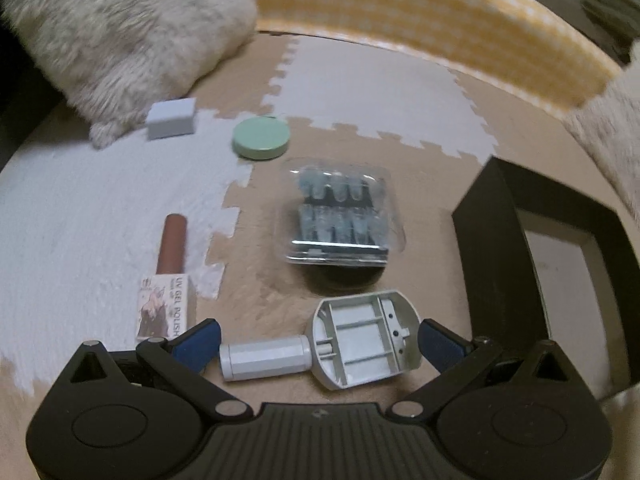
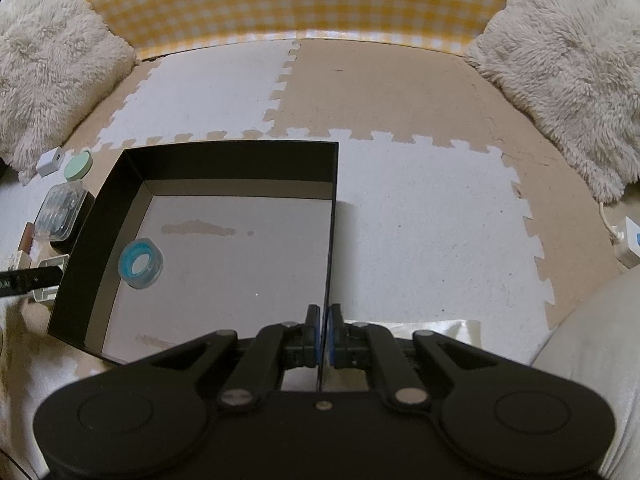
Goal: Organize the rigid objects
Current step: 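Close the left tool on the white holder's cylinder and lift it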
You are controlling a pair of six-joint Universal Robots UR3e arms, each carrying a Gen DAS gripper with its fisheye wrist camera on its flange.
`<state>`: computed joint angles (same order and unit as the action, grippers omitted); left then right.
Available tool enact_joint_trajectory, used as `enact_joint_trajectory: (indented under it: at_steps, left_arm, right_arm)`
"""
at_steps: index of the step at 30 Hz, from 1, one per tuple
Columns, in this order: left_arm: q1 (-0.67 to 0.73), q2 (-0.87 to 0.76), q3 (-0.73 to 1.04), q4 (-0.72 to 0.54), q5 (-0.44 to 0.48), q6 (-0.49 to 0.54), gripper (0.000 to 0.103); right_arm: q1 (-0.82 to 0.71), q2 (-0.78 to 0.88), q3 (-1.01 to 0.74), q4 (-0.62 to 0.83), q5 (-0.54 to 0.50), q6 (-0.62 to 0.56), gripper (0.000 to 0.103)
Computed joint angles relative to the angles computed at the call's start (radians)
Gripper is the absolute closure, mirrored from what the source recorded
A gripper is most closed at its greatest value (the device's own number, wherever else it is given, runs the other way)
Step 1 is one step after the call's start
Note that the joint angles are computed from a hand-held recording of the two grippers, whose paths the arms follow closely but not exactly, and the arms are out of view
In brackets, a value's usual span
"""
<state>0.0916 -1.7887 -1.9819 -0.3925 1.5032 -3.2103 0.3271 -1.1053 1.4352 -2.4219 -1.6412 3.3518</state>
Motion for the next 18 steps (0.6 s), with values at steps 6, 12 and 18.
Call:
enact_joint_trajectory:
  at_steps: [6, 12, 18]
  left_arm:
    - [-0.01, 0.009, -0.004, -0.017, 0.024, 0.031, 0.007]
    - [0.015, 0.058, -0.013, -0.098, 0.003, 0.063, 0.011]
    - [0.047, 0.111, -0.05, -0.12, -0.007, 0.044, 0.038]
  right_arm:
    - [0.0, 0.002, -0.004, 0.008, 0.0, -0.006, 0.098]
    - [-0.003, 0.002, -0.005, 0.01, 0.003, -0.007, 0.098]
    - [-0.003, 0.003, -0.007, 0.011, 0.006, -0.004, 0.098]
